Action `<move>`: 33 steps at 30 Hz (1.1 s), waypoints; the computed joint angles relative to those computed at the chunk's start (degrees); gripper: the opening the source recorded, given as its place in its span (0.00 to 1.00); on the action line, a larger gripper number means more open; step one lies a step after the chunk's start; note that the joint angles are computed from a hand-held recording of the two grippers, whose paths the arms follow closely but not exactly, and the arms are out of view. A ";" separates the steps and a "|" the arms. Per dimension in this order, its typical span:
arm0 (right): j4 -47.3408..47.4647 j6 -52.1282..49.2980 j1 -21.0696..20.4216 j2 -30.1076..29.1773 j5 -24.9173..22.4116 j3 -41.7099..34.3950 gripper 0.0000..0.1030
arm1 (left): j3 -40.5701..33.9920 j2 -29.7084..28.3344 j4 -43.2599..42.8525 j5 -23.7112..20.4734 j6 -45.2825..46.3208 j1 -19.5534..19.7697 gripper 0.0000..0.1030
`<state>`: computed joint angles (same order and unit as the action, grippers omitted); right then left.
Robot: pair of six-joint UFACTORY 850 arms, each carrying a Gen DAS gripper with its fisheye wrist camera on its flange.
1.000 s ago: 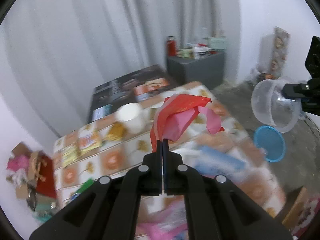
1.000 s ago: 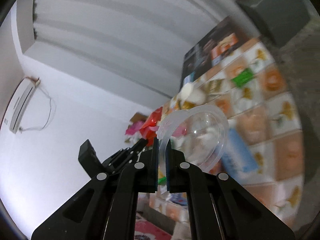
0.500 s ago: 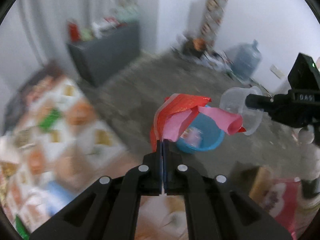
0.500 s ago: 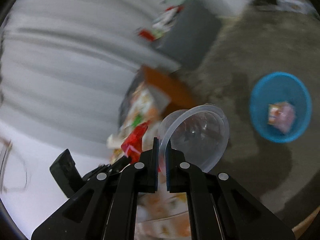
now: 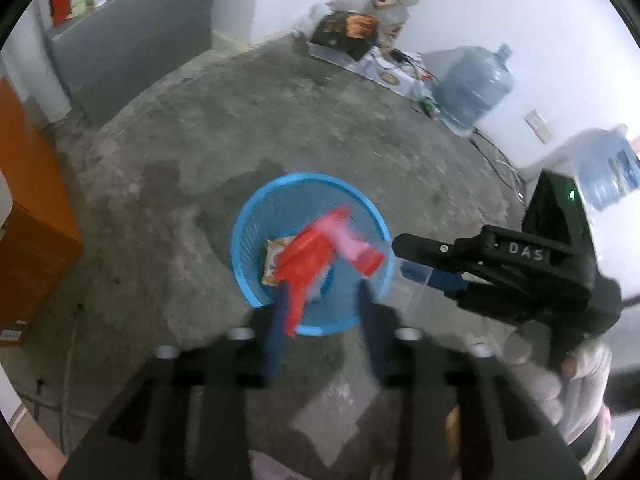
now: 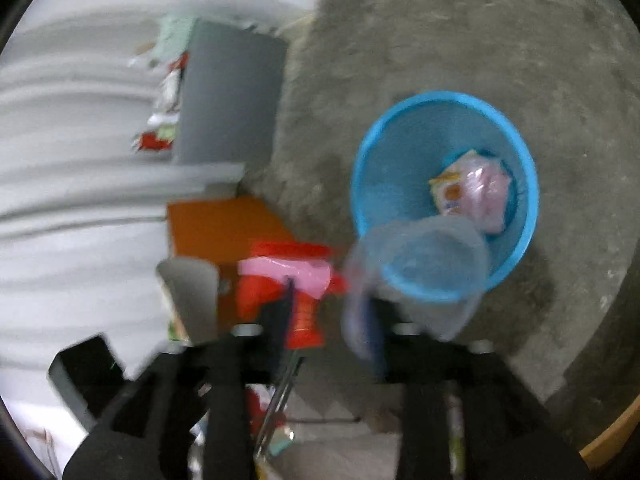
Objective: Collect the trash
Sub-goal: 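Carry both items over the wastebasket and open both grippers, then move both tools back to the table toward the white tissue and blue box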
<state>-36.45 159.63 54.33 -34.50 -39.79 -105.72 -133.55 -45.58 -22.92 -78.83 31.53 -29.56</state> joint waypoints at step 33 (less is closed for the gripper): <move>18.40 -19.68 0.44 -1.74 -5.98 -1.33 0.73 | -11.75 3.23 -12.69 -8.49 10.38 26.42 0.51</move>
